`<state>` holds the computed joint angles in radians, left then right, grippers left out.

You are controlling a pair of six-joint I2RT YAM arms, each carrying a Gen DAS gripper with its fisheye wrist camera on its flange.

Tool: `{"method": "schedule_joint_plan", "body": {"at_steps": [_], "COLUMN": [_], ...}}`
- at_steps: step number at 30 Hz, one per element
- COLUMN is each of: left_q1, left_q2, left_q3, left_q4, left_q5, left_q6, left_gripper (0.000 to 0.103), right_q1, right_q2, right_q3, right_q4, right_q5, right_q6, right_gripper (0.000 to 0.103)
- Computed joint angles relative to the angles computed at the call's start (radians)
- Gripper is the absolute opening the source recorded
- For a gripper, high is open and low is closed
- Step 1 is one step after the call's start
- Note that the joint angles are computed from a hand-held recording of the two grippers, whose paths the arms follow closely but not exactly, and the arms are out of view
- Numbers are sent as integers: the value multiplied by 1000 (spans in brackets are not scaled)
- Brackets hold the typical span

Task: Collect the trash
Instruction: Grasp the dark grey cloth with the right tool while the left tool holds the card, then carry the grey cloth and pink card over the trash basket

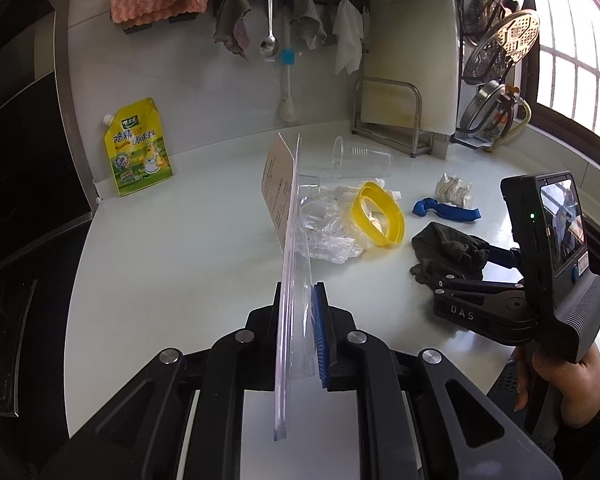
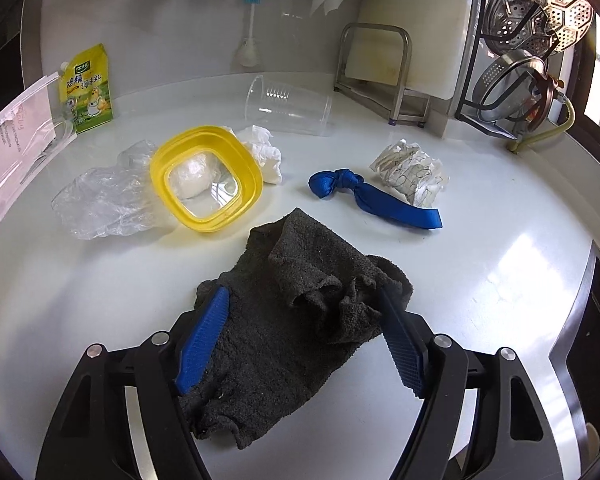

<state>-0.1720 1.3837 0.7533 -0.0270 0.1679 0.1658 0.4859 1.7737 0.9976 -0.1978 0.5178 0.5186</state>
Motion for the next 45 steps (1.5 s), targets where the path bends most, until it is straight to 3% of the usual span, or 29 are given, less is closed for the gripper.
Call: {"method": "schedule_joint_plan", "body": {"at_steps": [3,5,8,14,21,25,31,38,45], "left_q1": [5,5,-2,-31,-81,-126,-282,-477,-712], "left_q2": [-13,-29,-59,-141,-280,-396,-590,-744,-825], "left_q3": [-13,-28,-50,-102,-181,-231,-313,-382,-416], "left_q4": [-9,-10,-15,-32,-102,-184,-306,-441,-530], "left_q5": [-8,-17,-27,-59,-77,-78,-169,-273,-425], "left_q6": [-18,-27,-37,-65,-96,-114,-185,-297,-415], "left_gripper": [13,13,13,13,13,13,13,13,13], "right_q1": [-2,-3,-19,22,187,334,580,841,1026], "right_q2": [-12,-29,-83,-219,-439,-566,-621,-568,-517], "right_q3": [-10,-25,-78,-177,-298,-344,-370,-380,-390], "right_q4": [-2,-1,27,29,-104,-270,-572,-823,-930], "right_q5": [1,7,-29,-11,109,215,323,323,288], "right_q6": [-1,0,11,57,187,356,746,1175,1434], "right_gripper": [57,39,26,23,22,22,22,23,23]}}
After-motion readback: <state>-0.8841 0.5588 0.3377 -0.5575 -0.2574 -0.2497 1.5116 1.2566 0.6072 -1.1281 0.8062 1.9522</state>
